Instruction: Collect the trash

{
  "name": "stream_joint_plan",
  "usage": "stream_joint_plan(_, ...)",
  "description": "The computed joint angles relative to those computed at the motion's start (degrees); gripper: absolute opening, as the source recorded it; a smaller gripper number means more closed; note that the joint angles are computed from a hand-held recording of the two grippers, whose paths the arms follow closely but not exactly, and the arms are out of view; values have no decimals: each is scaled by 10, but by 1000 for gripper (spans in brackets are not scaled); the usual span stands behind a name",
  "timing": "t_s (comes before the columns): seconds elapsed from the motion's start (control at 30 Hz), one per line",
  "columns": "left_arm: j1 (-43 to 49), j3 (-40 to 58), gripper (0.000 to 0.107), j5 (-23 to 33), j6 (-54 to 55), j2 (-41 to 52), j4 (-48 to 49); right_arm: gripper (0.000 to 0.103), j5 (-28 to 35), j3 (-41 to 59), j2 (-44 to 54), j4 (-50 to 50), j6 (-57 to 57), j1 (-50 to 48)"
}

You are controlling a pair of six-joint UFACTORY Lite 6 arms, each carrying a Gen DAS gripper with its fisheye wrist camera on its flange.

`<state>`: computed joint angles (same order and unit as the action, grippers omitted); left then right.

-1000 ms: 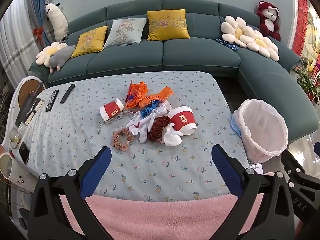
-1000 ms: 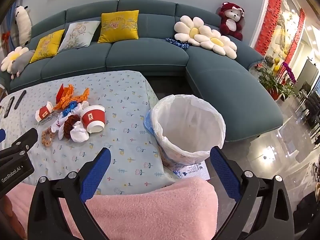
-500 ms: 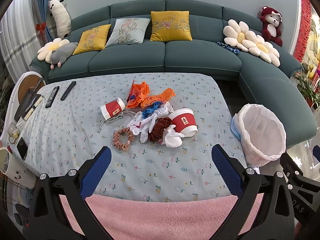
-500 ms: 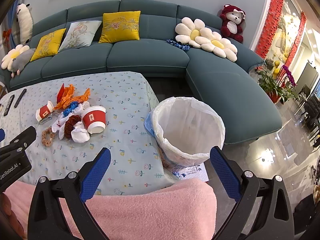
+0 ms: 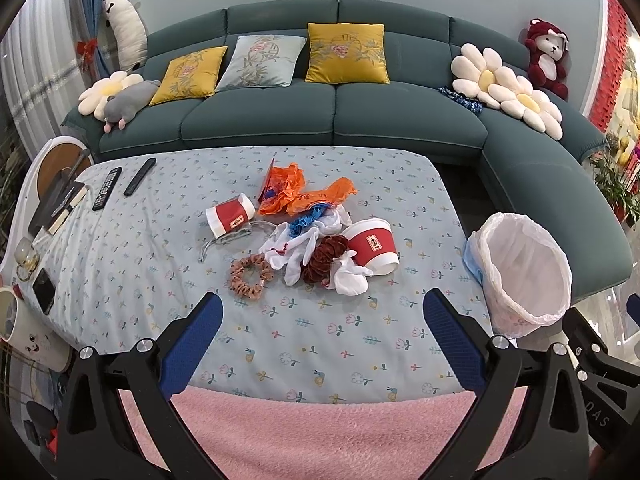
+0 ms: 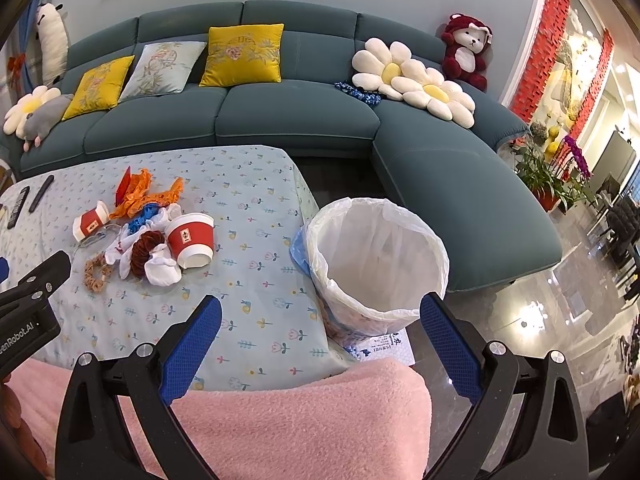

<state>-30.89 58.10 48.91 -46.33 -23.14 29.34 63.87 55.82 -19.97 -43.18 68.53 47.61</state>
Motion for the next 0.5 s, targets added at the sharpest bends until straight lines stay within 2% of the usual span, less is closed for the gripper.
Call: stream_joint_plan(0.5,23,-9,96,3,23,-33,-13,96,20,12,3,-13,20,26)
